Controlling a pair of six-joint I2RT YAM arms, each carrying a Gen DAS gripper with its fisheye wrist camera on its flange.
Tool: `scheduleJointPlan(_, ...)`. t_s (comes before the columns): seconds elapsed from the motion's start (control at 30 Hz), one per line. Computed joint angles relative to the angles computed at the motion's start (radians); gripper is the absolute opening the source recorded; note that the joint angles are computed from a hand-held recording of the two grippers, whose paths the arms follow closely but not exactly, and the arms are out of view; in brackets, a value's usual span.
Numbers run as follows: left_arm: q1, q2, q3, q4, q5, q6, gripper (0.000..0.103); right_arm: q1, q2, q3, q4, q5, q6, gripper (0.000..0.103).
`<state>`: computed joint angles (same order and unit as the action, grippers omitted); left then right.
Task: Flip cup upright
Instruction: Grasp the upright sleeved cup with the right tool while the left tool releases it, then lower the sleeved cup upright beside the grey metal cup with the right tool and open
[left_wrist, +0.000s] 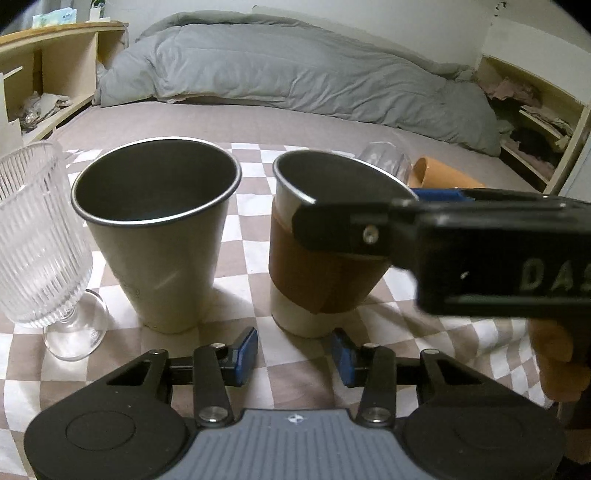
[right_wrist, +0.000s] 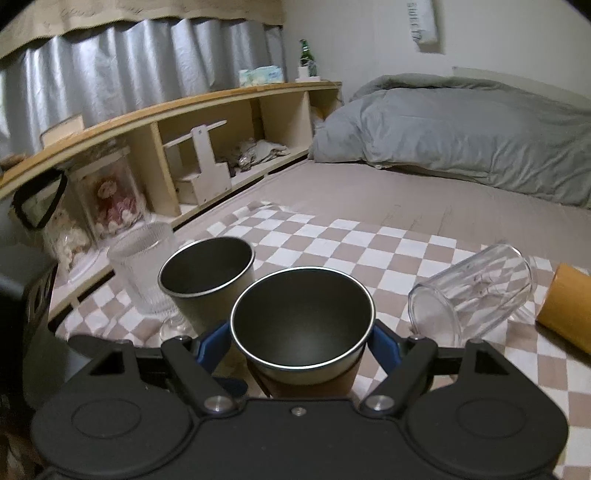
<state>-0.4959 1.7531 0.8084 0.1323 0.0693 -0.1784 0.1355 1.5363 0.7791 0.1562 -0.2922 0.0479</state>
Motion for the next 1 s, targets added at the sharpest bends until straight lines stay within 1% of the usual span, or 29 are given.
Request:
scheduleJointPlan(0.13, 0.014, 0.041, 0.028, 0.004, -0.006, -0.063, 0.045, 0.001, 0.011, 0.000, 0.023, -0.011, 0.022, 0.080)
scheduleJointPlan(0.33, 0.024, 0.066, 0.036, 0.043, -0.027, -0.127, 0.045, 0.034, 0.034, -0.012, 0.089, 0.034, -0.013, 0.080)
scheduleJointPlan(0.47, 0.013, 0.072, 0.057, 0.031, -0.051, -0.130, 0.045, 0.041, 0.052, -0.013, 0.125, 0.050, -0.030, 0.080)
scheduleJointPlan(0.57, 0.016, 0.069, 0.061, 0.025, -0.046, -0.127, 0.045, 0.040, 0.059, -0.003, 0.119, 0.047, -0.024, 0.080)
scheduleJointPlan(0.67, 0.012, 0.047, 0.036, 0.021, -0.054, -0.136, 0.046, 0.034, 0.062, 0.009, 0.100, 0.035, -0.011, 0.081)
scheduleJointPlan(0.7, 0.010, 0.038, 0.033, 0.007, -0.059, -0.137, 0.046, 0.028, 0.063, 0.019, 0.080, 0.021, 0.001, 0.083)
scheduleJointPlan(0.73, 0.007, 0.029, 0.031, -0.002, -0.060, -0.142, 0.046, 0.019, 0.064, 0.028, 0.058, 0.002, 0.015, 0.089)
scheduleJointPlan(0.8, 0.003, 0.006, 0.020, -0.012, -0.052, -0.151, 0.046, 0.010, 0.060, 0.033, 0.035, -0.013, 0.038, 0.094)
scheduleJointPlan(0.87, -0.004, -0.019, 0.005, -0.011, -0.055, -0.146, 0.046, 0.009, 0.044, 0.021, 0.035, -0.001, 0.035, 0.095)
scheduleJointPlan(0.97, -0.026, -0.071, -0.027, -0.005, -0.092, -0.122, 0.047, -0.003, 0.003, -0.014, 0.042, 0.004, 0.030, 0.096)
scheduleJointPlan(1.0, -0.033, -0.088, -0.039, -0.005, -0.104, -0.115, 0.049, -0.011, -0.012, -0.022, 0.039, -0.001, 0.035, 0.096)
